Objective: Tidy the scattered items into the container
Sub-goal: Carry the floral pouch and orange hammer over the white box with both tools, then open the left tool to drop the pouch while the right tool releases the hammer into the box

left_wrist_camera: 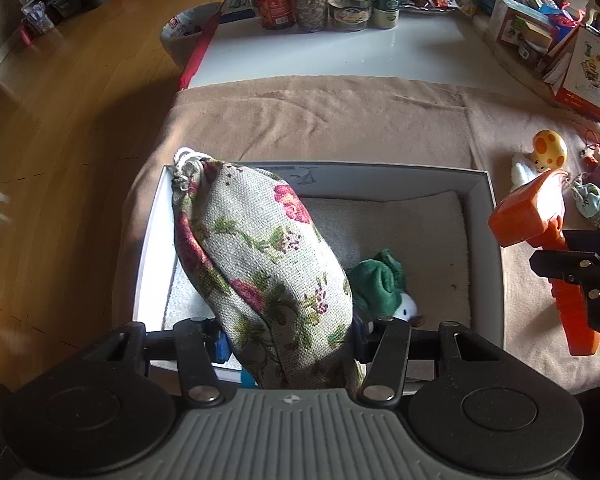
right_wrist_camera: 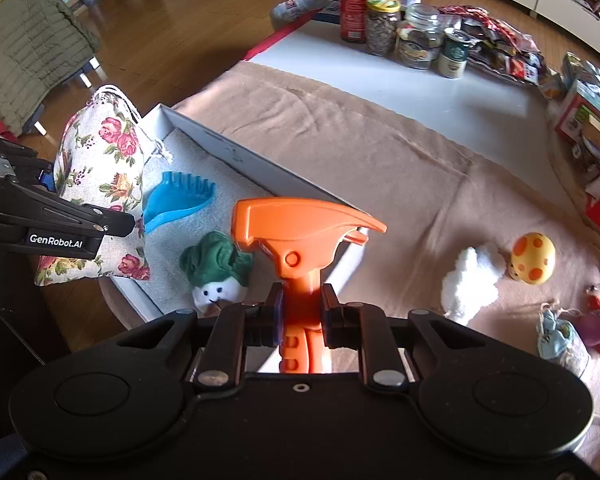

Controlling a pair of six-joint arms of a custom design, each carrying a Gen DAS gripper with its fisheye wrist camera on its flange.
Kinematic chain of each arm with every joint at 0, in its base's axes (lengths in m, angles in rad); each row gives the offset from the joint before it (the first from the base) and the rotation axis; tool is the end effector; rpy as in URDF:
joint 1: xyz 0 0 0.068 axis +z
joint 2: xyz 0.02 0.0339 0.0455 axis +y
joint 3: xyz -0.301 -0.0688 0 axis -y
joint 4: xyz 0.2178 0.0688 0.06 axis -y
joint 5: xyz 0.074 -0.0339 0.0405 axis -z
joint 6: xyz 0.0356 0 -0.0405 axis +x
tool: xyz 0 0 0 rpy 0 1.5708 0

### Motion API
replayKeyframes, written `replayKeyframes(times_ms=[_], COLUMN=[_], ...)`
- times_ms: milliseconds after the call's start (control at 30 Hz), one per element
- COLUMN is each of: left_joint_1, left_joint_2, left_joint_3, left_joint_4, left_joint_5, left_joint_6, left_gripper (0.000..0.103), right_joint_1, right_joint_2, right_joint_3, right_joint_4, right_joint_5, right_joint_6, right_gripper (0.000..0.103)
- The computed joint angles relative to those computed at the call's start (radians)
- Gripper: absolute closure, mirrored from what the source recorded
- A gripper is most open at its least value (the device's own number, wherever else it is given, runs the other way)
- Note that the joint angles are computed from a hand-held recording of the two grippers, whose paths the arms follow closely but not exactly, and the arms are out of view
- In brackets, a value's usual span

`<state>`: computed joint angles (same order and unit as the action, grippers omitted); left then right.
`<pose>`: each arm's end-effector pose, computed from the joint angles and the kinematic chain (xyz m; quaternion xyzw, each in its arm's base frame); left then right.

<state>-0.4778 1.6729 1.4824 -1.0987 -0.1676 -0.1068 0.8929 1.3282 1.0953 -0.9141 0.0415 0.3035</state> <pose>0.2747 -0.1355 0.3258 0.1704 0.9719 0.0391 0.1578 0.1382 0.1693 0.3139 -0.2797 0.9366 0.1017 0.1852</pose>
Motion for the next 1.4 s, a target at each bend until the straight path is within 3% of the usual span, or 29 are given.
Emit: replayKeyframes(times_ms=[567,1033,1400], left_joint_1=[0.133,0.089,0.032], left_joint_2=[0.087,0.165,0.172], left_joint_3=[-0.032,-0.012,-0.077], left_joint_4=[0.072,0.111,0.176], left_joint_5=[0.025,0.037,0.047], left_joint_6=[0.088,0.079,0.072], left_gripper=[0.049,0.049,0.049], right_joint_1=[0.056,0.043,0.023], right_joint_2=[0.208,0.29,0.292], right_joint_3=[0.089,0.072,0.052], right_joint_4=[0.087,0.141,0.152], right_joint_5=[-0.034,-0.063,-0.054], right_joint_6=[0.028,0.026,0.025], right_gripper=[0.085,0.086,0.085])
